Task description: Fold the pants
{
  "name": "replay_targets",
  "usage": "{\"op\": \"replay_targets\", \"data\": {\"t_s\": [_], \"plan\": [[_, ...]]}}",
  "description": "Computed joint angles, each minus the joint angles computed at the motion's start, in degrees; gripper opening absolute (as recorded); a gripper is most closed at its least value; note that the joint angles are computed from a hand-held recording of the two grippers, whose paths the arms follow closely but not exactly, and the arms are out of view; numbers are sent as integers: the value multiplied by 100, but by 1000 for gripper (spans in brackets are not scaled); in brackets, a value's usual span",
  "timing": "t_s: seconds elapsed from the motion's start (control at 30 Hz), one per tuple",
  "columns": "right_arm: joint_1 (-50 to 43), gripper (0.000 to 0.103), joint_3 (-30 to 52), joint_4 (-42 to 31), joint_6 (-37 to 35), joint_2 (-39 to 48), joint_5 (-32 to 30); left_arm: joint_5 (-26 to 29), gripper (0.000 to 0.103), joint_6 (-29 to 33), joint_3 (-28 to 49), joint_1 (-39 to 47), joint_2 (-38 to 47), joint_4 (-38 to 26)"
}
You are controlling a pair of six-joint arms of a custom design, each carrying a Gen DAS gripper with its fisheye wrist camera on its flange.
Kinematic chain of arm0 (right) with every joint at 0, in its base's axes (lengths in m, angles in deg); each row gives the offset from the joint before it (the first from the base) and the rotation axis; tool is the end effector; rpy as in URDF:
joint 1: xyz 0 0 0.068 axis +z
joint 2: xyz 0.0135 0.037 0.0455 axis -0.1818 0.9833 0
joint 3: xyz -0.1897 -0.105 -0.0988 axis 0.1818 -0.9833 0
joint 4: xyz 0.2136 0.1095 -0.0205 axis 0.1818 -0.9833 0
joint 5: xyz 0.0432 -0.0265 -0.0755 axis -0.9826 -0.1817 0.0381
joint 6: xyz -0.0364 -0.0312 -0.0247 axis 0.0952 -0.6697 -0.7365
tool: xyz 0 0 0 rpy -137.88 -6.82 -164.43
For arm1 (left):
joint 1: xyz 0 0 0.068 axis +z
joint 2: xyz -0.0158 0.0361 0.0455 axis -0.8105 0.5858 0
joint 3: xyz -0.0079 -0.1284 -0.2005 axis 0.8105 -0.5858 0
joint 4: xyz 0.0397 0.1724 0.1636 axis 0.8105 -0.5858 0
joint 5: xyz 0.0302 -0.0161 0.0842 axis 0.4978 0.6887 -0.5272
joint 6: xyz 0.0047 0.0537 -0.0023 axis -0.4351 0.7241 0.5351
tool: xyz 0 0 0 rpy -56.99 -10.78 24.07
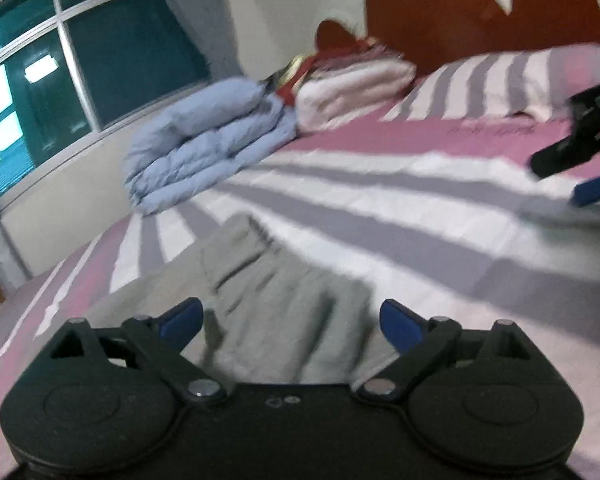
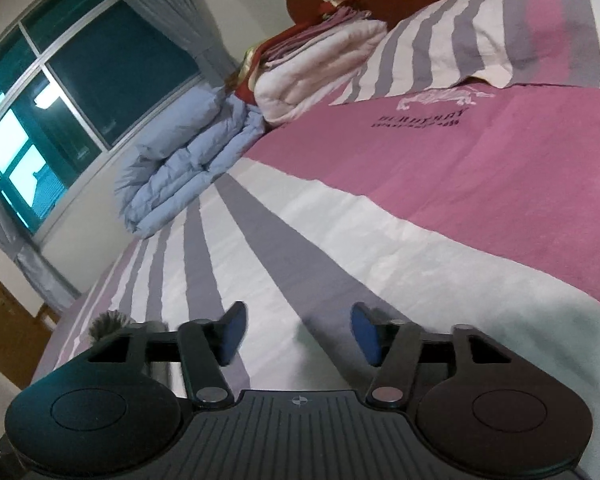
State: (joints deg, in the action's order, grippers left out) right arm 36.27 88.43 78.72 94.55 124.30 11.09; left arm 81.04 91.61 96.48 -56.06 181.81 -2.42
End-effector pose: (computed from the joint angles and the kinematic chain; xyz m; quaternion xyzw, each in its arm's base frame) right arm 0.2199 0.1921 0.1155 0.4394 0.7293 0.1221 0.5100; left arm 0.4016 -0.0313 0.1096 0.4217 0.7319 -0.0524 0.5327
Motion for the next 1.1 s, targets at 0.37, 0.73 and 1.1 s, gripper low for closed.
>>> {"op": "replay_targets", "data": {"t_s": [0.37, 0.73, 1.1], "plan": [[43, 69, -104, 1843, -1837, 103, -373, 1129, 88, -1311, 808, 2074, 210, -84], [-301, 59, 2243, 2908, -2911, 2071, -2633, 1165, 89, -3038, 6359, 3596, 3464, -3532], [-725, 22, 3851, 2228, -2688, 3110, -3223, 1532, 90, -3176, 7754, 3716, 4239, -4483]]}}
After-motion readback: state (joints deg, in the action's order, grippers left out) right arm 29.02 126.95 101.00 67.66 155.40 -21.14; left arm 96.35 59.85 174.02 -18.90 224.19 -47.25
